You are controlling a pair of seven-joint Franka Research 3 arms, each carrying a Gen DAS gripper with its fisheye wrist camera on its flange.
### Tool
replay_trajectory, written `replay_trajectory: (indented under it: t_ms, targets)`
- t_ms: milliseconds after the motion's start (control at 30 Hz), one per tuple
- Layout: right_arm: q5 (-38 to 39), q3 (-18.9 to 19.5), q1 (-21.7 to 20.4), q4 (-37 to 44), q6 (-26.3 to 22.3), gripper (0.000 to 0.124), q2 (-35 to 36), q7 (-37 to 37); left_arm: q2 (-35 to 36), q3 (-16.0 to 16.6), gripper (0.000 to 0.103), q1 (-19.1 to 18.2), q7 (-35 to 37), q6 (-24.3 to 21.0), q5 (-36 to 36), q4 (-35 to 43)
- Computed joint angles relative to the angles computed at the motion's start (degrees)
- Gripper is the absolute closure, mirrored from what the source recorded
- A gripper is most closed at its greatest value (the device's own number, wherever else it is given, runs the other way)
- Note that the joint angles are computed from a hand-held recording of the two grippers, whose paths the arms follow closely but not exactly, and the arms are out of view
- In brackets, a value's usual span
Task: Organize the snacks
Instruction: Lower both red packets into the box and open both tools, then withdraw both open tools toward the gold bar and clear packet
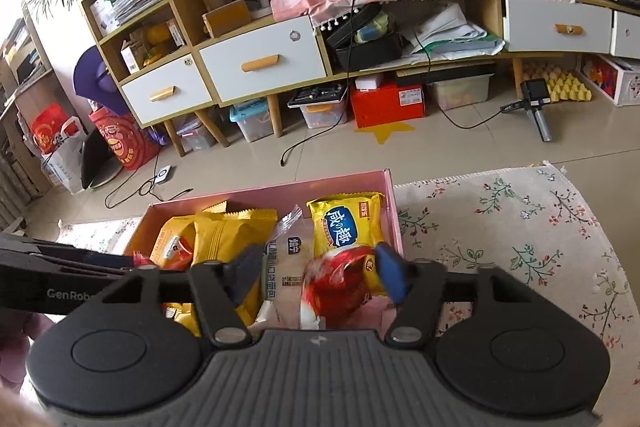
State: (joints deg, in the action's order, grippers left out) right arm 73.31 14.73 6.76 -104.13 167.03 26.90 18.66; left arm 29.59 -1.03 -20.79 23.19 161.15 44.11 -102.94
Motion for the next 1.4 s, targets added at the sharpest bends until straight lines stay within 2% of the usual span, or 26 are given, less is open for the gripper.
replay_trajectory:
  t_ms: [367, 700, 867, 1200, 1400]
  targets:
    - [2.6, -0.7, 0.0, -3.6, 0.4, 0.048, -4.0, -1.6, -5.0, 0.2, 0.021, -1.7, -6.1, -0.7, 5.4, -4.9]
    - [6.0, -3.2, 1.4, -9.0, 0.2, 0.038, -8.7, -5.7, -10.0, -1.9, 0.014, -2.3, -14.5, -1.5, 12.8, -10.9]
    - [7.4, -4.5, 2.4, -11.8, 0.6, 0.029, -10.7, -7.7, -12.1, -3.7, 0.012, -2.3, -19.4, -2.6, 16.4, -14.2]
    - [13.9, -6.7, 4.5, -17.2, 1.4, 0.022, -14.6, -14.6, -14.6, -6.8, 0.009, -2.4, -26.2, -4.1, 18.4, -20.2]
    - [21.3, -7.9, 6.3, -19.2, 2.9, 0.021, -15.6, -23.1, -15.6, -7.7, 0.008, -2.5, -33.3, -3.2, 21.2, -23.2]
